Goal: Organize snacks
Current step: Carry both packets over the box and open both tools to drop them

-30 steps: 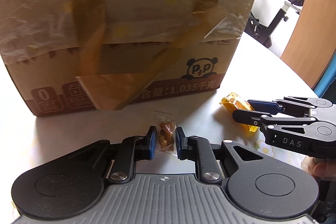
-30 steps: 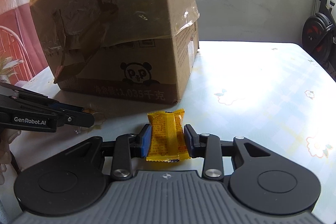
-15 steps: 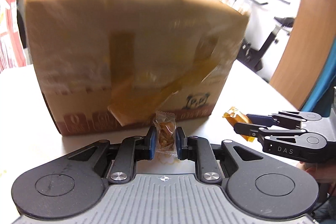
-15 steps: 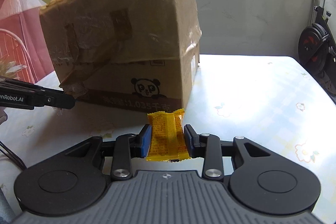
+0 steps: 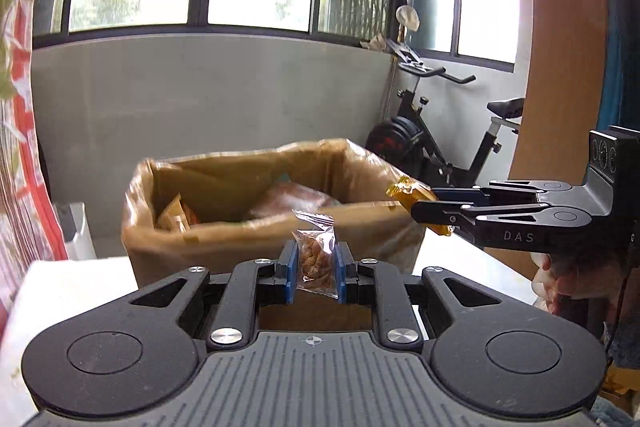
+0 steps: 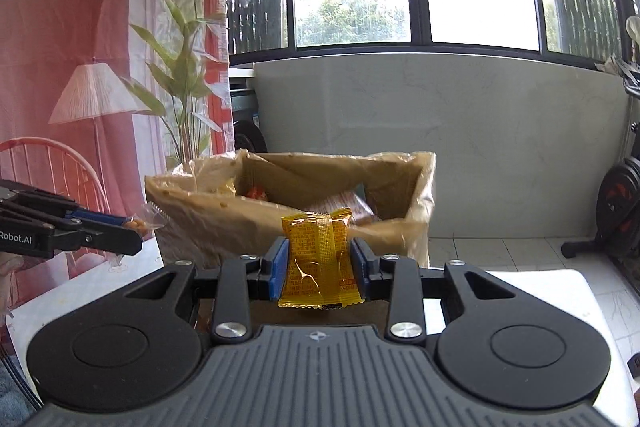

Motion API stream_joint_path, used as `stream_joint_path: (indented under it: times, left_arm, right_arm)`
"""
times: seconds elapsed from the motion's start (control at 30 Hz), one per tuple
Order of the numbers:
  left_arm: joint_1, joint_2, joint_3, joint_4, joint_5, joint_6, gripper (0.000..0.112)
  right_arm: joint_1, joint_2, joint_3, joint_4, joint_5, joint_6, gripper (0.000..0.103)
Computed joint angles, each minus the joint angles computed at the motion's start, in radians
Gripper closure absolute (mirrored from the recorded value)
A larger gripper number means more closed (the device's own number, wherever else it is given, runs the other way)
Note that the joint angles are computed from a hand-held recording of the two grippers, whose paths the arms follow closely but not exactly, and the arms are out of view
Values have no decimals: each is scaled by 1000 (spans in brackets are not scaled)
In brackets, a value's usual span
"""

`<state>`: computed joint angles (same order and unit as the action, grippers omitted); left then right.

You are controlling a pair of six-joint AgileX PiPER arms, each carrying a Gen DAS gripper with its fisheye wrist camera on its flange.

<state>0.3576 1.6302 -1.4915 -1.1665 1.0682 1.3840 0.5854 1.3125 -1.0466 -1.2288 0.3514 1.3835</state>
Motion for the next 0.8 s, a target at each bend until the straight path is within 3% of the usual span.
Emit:
stream_joint_path:
  times: [0.07,0.2,0.27,0.37,0.57,0.8]
  left_arm:
    - [-24,30,-74,4,-41,-23,92]
    - [-106,140,-294,127,-117,-237,92]
    - [-150,181,-359,220,-171,-325,92]
    - [-202,251,-466,370,-183,-488,92]
    - [-222,310,-536,486,-158,-586,92]
    - [-239,360,-591,550,-135,-636,89]
  right_arm:
    - [-37,60,-100,150,-19,-174,67]
    - [-92,192,-287,456,-8,-502,67]
    - [-110,264,-382,599,25,-651,67]
    - [-140,363,-518,820,112,-853,67]
    - [-171,459,-644,942,209,-909,67]
    - [-154,486,-699,894,289,-897,65]
